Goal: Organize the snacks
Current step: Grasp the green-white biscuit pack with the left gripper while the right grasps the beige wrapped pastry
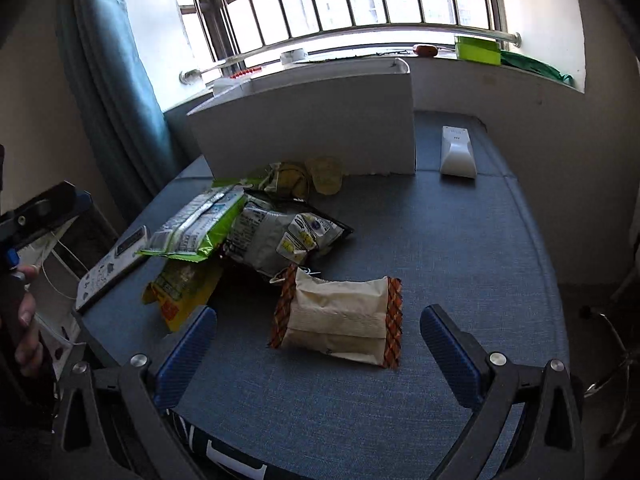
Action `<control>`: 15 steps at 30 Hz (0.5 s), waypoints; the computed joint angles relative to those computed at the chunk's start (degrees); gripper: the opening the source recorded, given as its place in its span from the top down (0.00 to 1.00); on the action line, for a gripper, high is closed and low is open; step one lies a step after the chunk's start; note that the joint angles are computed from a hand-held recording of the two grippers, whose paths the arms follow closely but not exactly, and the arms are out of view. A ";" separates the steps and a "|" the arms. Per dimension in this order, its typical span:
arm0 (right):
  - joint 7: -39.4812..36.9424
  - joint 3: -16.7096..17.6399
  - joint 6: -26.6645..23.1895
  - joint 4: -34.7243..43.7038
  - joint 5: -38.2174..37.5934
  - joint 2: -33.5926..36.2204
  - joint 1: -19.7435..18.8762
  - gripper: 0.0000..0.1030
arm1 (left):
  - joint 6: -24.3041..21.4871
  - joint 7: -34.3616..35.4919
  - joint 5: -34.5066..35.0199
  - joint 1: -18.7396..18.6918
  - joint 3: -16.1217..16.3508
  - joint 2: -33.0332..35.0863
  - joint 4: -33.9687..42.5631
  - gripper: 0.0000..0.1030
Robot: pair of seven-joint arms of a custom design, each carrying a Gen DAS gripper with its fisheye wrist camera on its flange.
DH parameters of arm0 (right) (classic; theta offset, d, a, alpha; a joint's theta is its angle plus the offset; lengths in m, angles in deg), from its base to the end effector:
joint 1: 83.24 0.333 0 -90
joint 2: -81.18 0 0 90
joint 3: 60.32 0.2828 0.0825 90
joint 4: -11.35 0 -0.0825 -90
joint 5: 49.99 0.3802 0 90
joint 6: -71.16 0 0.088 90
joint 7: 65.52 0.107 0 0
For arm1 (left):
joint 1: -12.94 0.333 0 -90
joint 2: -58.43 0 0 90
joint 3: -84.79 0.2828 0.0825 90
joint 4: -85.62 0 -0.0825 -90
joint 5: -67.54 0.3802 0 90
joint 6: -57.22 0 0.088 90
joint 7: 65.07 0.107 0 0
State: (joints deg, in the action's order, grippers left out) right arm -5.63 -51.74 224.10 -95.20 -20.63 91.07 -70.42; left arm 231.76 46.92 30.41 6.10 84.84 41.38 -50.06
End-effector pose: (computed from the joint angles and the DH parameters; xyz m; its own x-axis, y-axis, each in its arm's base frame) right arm 0.6024 0.2153 0.4657 0.5279 -0.8346 -0.1573 -0.6923 -0.3156 -0.6489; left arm 0.5016 -0.0126 0.5169 -0.0202 -0.9686 0.2478 -0.5652 -0.1934 -0.8020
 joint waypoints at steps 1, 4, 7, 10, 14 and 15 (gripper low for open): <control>1.57 -0.39 -0.08 0.70 -1.97 0.90 0.48 0.00 | -0.36 -0.29 0.46 0.28 -0.26 0.23 0.14 0.00; 4.59 -0.56 -1.86 3.14 -5.07 3.26 0.60 0.00 | -1.73 -2.40 2.69 1.96 -1.61 1.38 0.94 0.00; 7.77 -0.80 -3.55 5.03 -8.56 5.00 0.67 0.03 | -4.02 -6.11 5.97 4.19 -3.20 3.31 2.67 0.00; 7.37 0.05 -0.56 3.21 -9.37 4.10 0.05 0.26 | -6.94 -10.99 10.77 6.55 -4.83 5.62 4.86 0.00; 4.59 1.25 -0.24 2.07 -4.88 3.09 -1.50 0.35 | -9.38 -16.53 17.60 8.23 -6.27 8.86 8.16 0.00; 4.26 1.28 0.23 1.55 -4.23 2.64 -1.54 0.36 | -10.43 -17.79 19.58 8.55 -6.49 9.76 9.30 0.00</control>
State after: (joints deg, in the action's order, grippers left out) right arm -1.38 -50.46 224.33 -93.65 -24.86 93.71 -71.96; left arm 221.33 29.13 49.99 14.65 78.35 51.14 -40.75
